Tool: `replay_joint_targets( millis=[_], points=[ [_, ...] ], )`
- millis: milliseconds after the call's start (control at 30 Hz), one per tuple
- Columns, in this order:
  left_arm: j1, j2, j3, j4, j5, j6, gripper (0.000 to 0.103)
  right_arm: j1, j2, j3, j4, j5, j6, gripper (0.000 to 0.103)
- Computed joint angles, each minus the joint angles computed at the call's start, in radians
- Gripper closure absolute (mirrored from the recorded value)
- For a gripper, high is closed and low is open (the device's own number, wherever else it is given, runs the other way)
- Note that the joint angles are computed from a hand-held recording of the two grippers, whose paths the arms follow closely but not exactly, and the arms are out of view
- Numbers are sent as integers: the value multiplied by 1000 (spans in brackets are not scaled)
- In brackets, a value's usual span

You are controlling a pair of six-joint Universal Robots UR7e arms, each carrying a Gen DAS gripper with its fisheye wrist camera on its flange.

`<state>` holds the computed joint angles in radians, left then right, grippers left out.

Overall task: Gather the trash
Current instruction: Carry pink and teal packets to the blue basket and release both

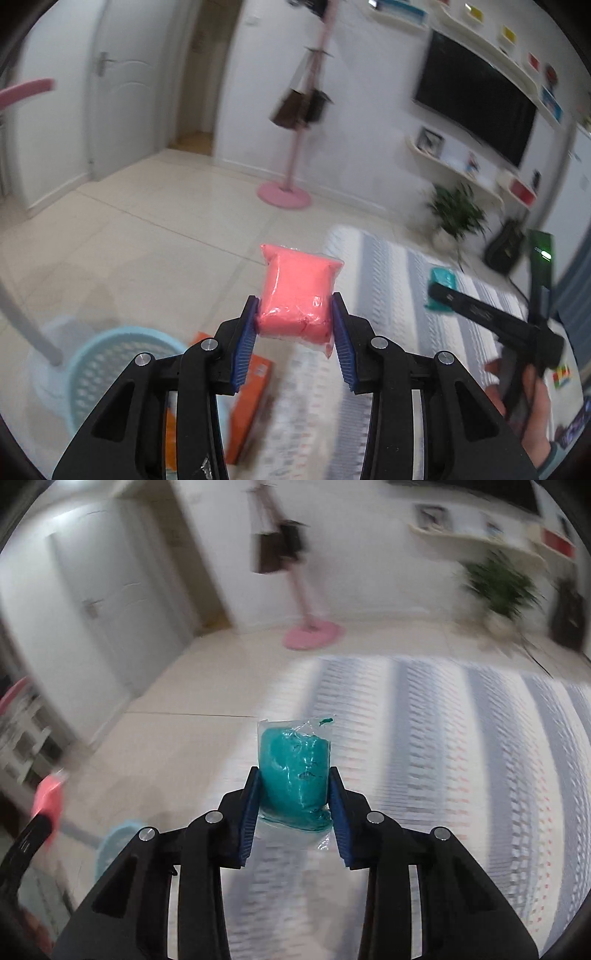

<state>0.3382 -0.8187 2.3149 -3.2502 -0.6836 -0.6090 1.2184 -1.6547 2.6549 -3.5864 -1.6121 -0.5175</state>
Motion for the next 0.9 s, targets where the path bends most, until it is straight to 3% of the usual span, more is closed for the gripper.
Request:
replay_joint_targets(
  millis=[167,267,433,667,800,867,900],
  points=[
    [22,-181,101,161,107,-167,66,182,92,27,-40,-21,8,70],
    [60,-260,132,274,139,-249,66,294,233,9,-90,-67,30,70],
    [134,-334,153,429,123,-350,66,386,424,-26,-132,-107,63,70],
    [269,-332,129,511,24,-310,66,387,593,-79,-71,-131,107,70],
    [282,-349,150,515,1,-299,65,369,638,-106,-29,-130,135,68],
    [280,-354,150,501,-13,-290,59,349,634,-112,13,-106,152,66],
    [274,-361,156,506,-11,-296,49,344,629,-112,24,-96,157,62]
  ],
)
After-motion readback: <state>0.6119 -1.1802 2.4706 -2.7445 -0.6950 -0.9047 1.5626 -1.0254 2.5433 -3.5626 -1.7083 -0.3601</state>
